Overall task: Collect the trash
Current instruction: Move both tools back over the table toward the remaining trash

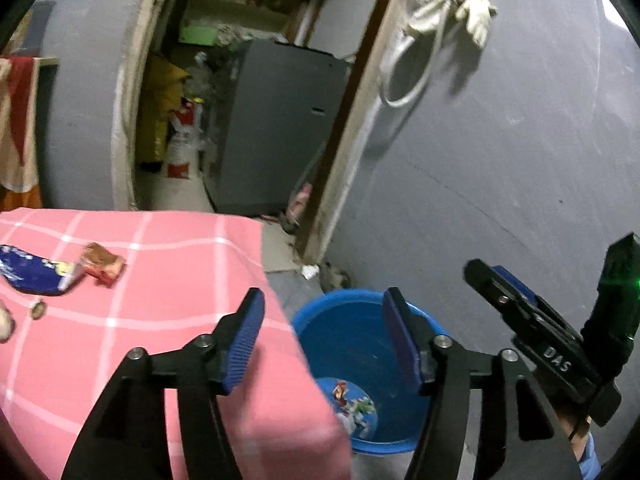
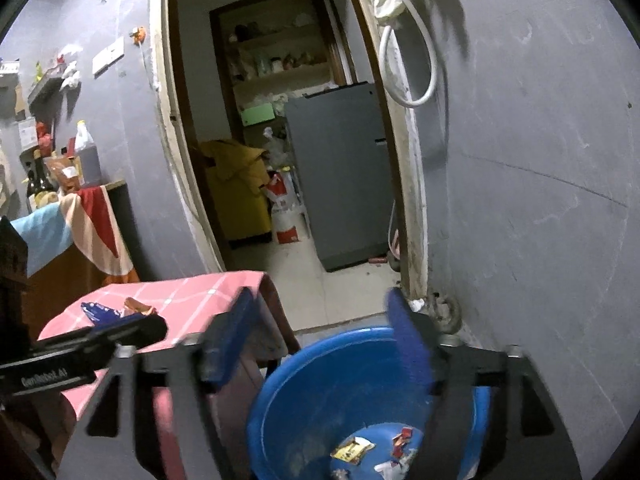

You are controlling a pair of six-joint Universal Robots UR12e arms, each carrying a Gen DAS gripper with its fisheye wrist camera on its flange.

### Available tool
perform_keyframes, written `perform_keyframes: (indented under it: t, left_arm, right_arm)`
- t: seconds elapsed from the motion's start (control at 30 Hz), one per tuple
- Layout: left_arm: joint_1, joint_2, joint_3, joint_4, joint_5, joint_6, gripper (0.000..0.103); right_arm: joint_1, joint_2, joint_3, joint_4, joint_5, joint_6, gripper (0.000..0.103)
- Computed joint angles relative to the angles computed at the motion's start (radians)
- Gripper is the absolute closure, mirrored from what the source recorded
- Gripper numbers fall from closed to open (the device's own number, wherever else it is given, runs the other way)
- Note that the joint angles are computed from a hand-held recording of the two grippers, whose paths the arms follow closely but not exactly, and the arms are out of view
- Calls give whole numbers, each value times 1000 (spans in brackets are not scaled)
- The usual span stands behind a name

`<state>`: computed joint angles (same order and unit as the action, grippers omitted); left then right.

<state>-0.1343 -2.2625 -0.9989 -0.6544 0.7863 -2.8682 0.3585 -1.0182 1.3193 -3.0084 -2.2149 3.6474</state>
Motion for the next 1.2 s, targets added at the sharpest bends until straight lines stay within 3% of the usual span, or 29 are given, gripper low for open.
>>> perform_keyframes:
  t: [0.07, 0.2, 0.47, 0.6, 0.9, 1.2]
  left_arm:
    - [10, 0, -5, 51, 10, -36, 33]
    - [25, 0, -23, 199, 53, -123, 11]
    - [54, 11, -88, 477, 130, -205, 2]
    - [66, 13, -107, 572, 169, -216, 2]
    - [94, 14, -122, 678, 217, -249, 2]
    - [122, 17, -130, 715, 272, -250, 2]
  right_arm:
    - [3, 10, -13, -29, 3, -27, 21]
    - [12, 38, -46, -104, 0, -96, 1]
    - [31, 100, -127, -255, 4, -262, 0]
    - [38, 134, -179, -307, 19, -323, 0]
    - [51, 201, -289, -355, 59, -411, 0]
    - [57, 262, -397, -325, 113, -435, 0]
